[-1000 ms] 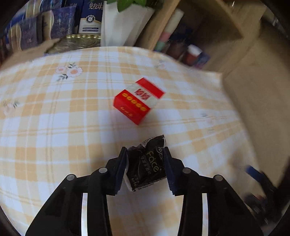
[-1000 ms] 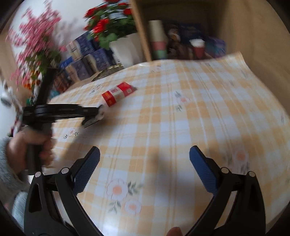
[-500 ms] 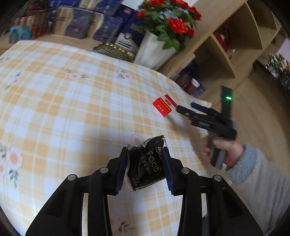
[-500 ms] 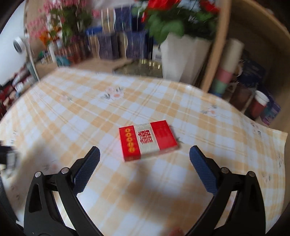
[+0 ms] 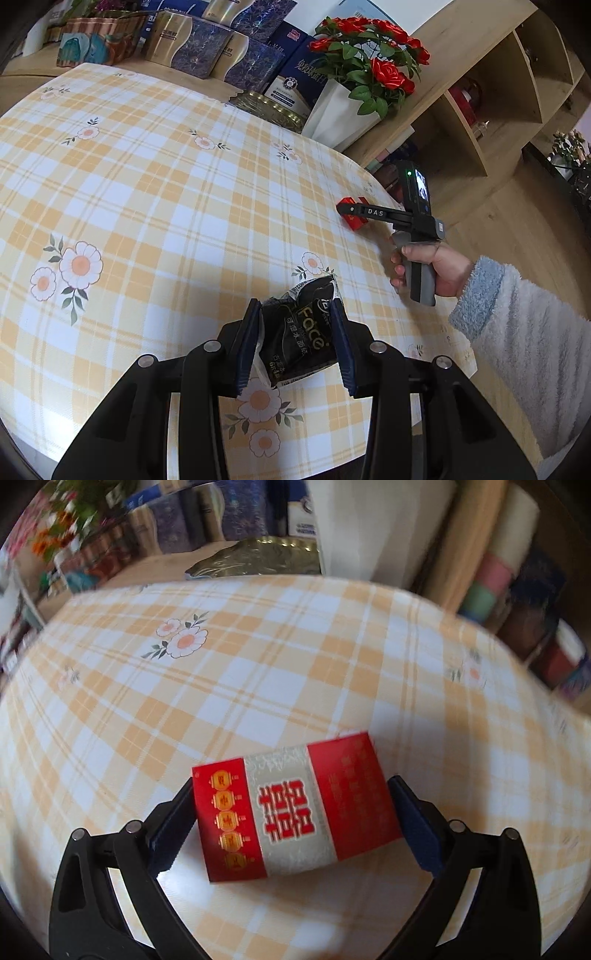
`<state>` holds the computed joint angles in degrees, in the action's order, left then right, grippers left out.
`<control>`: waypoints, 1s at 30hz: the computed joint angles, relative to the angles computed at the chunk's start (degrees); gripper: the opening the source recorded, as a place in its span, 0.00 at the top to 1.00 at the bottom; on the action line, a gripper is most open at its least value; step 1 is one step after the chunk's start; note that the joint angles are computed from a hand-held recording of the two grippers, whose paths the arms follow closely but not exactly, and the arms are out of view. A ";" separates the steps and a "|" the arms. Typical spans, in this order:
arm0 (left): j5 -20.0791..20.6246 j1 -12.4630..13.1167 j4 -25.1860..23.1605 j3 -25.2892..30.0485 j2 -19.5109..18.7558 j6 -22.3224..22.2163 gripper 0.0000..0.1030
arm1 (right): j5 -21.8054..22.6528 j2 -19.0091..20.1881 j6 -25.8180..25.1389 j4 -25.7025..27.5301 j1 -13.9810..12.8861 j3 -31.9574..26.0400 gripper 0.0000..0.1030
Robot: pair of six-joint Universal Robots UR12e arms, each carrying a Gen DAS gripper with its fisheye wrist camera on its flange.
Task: Collect trash
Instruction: 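Carry the black pack over the bin with the left gripper while the right carries the red box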
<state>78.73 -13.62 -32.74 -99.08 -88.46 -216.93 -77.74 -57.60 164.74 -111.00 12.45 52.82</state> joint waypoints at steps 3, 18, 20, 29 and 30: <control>0.02 -0.14 0.41 -0.54 0.46 -0.50 0.64 | 5.47 -2.26 0.81 -2.75 -1.20 3.48 0.10; 0.48 -2.66 -3.16 -1.76 4.07 0.63 0.64 | 20.28 -25.48 8.99 -20.76 -5.06 34.63 0.10; 0.06 -3.00 -3.40 -2.09 4.63 0.04 0.64 | 21.87 -28.87 9.99 -20.04 -5.84 38.10 0.10; 4.24 -7.71 -5.63 -2.98 7.40 2.66 0.64 | 21.01 -37.77 4.15 -13.90 -5.43 45.17 0.10; 4.49 -8.09 -5.84 -3.18 7.74 2.85 0.64 | 20.79 -38.60 3.28 -13.22 -5.31 45.83 0.10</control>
